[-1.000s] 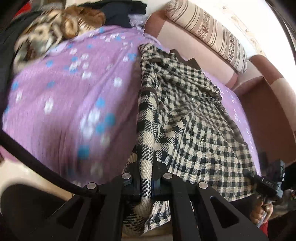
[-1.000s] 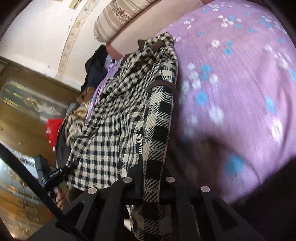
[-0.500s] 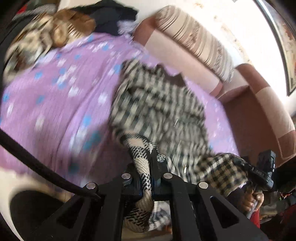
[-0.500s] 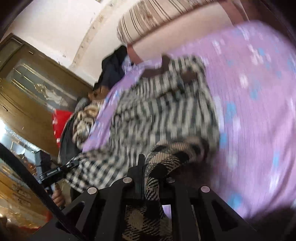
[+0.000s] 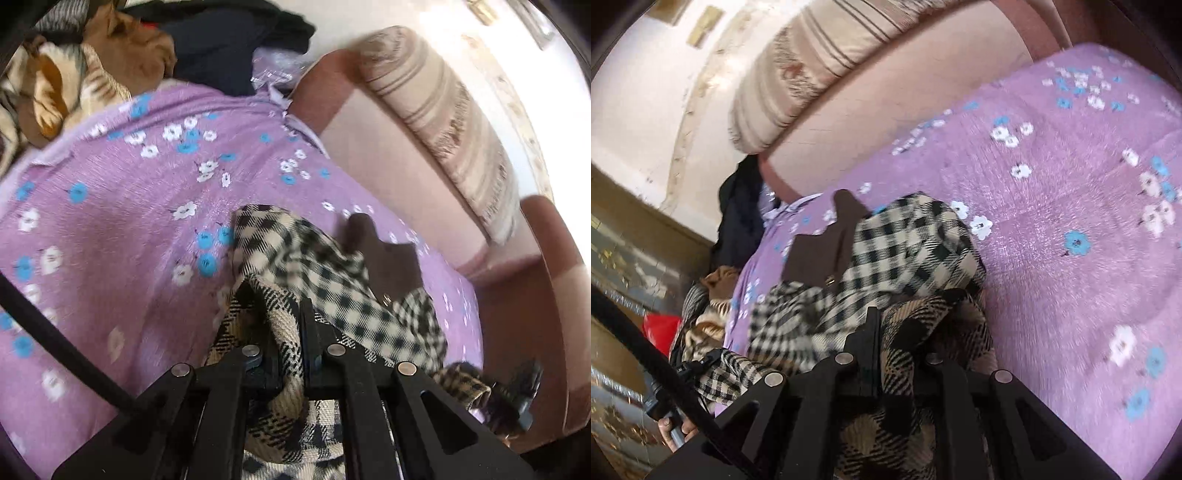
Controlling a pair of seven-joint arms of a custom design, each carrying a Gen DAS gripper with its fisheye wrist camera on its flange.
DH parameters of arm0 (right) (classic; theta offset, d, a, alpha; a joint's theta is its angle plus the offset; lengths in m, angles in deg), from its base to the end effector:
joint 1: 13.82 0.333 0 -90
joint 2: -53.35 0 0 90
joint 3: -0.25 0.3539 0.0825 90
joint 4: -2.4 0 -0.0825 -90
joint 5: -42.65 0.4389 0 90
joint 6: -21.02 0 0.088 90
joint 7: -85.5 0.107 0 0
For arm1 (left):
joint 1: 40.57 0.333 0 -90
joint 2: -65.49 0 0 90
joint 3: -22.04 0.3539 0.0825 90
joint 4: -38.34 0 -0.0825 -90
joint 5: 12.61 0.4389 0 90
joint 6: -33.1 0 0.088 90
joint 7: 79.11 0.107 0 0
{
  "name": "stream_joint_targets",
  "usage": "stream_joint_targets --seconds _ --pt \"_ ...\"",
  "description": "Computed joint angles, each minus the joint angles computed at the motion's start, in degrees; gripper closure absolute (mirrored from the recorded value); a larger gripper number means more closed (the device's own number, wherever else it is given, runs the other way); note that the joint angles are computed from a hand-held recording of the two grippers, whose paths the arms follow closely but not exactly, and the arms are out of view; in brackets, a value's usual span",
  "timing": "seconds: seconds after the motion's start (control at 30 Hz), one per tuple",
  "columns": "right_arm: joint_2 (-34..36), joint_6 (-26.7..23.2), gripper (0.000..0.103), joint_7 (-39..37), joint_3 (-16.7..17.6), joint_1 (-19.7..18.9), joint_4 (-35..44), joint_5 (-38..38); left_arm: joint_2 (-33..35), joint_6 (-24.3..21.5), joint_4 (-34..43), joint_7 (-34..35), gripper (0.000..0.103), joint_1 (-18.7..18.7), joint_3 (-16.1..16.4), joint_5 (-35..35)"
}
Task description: Fold large clothes
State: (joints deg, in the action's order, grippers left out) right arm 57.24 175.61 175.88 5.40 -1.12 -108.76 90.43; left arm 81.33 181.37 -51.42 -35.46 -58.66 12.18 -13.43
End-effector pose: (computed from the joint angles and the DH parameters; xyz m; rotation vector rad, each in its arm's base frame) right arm 0.6459 0.1805 0.5330 -1.3123 1.8533 0.1354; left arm 0.6769 -0.3394 0.5960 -2.3637 1.6444 -1.1317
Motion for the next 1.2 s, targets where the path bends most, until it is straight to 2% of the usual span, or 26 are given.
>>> stream_joint_targets --seconds 0.13,0.23,0.3,0.33,0.4,0.43,0.5,0.53,0.57,0.63,0.73,0.77,0.83,1.0,1.17,1.2 --pt "3.1 -2.8 0.091 -4.4 0.3 -1.7 2.5 6.3 3.0 1.1 2.0 4.0 0.097 0.7 -0.6 -1.5" --pt "5.4 -3.9 0.088 -8.7 1.2 -3.4 4.8 13.8 2.8 6.4 0.8 10.2 0.095 3.1 -3.2 -8.9" --pt "6.8 -3.4 0.08 -9.7 1.7 -3.9 6.0 16.8 2.2 11.4 -0.9 14.1 0.078 5.0 -5.4 -15.8" --pt "7.5 -2.8 0.075 -9.4 1.8 -4.0 6.6 16.9 1.9 14.3 -1.9 14.6 0.062 5.1 -5.5 -18.1" --pt "8.8 -2.0 0.074 -8.2 2.1 -3.9 7.8 15.9 1.3 19.7 -3.5 11.2 0.048 3.5 -3.6 -19.0" --pt "9.4 -1.5 0.073 -7.4 2.2 -3.8 8.4 15.0 1.2 22.0 -4.3 10.4 0.047 3.6 -3.6 -20.4" --pt "10.1 -0.8 0.071 -6.2 2.7 -4.0 9.1 13.7 1.4 21.9 -4.0 12.2 0.047 5.1 -5.1 -23.3" --pt "10.2 -0.5 0.067 -6.1 3.1 -4.3 9.3 13.8 1.5 21.8 -4.0 12.5 0.047 5.3 -5.2 -24.0" --pt "10.3 -0.1 0.063 -6.2 3.5 -4.6 9.4 14.3 1.5 21.2 -4.0 11.4 0.047 4.5 -4.1 -23.2" --pt "10.1 0.6 0.06 -6.3 3.9 -4.9 9.3 14.7 1.4 19.6 -3.7 9.9 0.047 3.3 -2.2 -20.7" --pt "9.1 1.5 0.059 -6.9 4.2 -5.2 8.9 15.3 0.5 15.2 -2.8 3.6 0.047 -1.6 3.8 -8.2" --pt "8.6 1.7 0.058 -7.4 4.3 -5.2 8.6 15.9 0.0 14.2 -3.0 2.7 0.043 -2.2 4.5 -5.1" --pt "7.5 2.3 0.056 -8.0 4.0 -5.1 7.9 16.3 -1.4 13.4 -4.0 2.2 0.035 -2.3 4.4 -0.7" --pt "5.1 3.8 0.055 -7.5 3.0 -4.1 5.8 15.9 -5.3 13.4 -8.2 -0.6 0.033 -1.5 3.4 4.9" --pt "3.0 5.7 0.034 -10.7 2.5 -3.6 3.6 22.4 -9.9 11.5 -13.7 -2.7 0.033 -0.6 1.4 9.7" --pt "2.5 6.9 0.032 -11.9 2.4 -3.4 3.0 24.9 -10.8 10.7 -14.6 -3.2 0.033 -0.5 0.9 10.9"
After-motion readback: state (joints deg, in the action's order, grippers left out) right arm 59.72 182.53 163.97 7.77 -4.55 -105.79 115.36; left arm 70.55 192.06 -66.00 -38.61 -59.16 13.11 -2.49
